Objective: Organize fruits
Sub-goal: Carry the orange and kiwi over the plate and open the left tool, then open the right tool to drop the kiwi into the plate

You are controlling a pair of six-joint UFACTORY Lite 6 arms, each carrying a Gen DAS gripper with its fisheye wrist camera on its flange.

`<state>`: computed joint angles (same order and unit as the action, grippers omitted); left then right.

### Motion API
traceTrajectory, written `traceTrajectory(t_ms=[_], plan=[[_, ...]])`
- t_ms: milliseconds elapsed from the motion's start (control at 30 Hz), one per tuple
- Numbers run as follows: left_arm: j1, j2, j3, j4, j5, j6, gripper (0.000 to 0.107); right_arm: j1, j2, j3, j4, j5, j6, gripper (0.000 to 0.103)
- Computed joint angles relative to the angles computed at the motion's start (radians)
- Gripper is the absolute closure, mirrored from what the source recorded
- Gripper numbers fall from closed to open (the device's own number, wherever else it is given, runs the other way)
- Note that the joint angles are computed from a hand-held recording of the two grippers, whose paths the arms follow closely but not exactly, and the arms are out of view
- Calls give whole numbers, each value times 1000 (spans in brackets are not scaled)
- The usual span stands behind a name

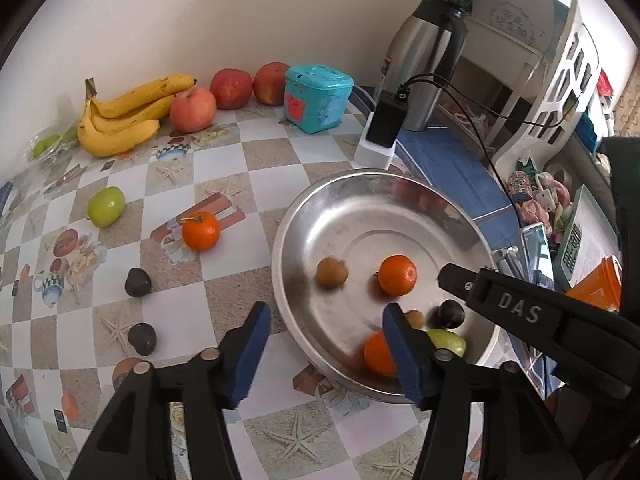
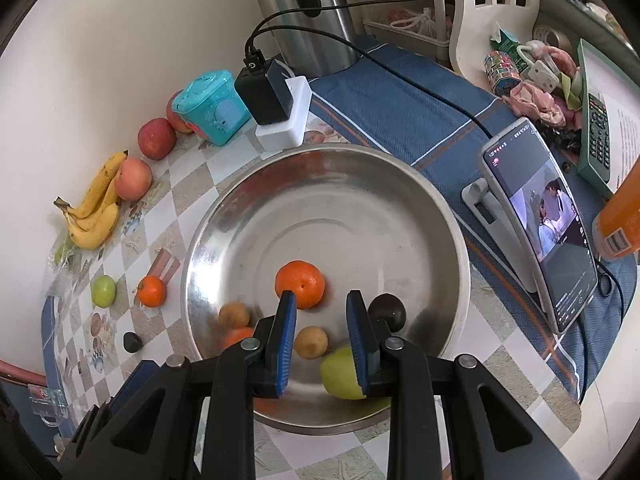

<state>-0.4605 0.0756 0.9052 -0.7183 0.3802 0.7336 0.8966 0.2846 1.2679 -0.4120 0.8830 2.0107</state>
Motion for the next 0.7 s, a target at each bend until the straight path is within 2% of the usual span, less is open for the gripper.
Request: traceTrajectory(t_ms=[100,233,433,533,600,700], plan=[[12,8,6,33,-2,-36,36,2,4,8,-5,7,-4,76],[37,32,24,116,-4,-128,35,-2,19,22,10,3,-28,76],[95,84,69,388,5,-416,35,9,55,63,-7,42,-52,77],[136,105,89,473,20,-504,35,17,87,104,-14,73,-86,77],[173,116,102,474,35,-508,33,19,90,105,-24,51,-110,77],[234,127,117,463,50,-498,33,20,51,41,-62,-59,-101,77]])
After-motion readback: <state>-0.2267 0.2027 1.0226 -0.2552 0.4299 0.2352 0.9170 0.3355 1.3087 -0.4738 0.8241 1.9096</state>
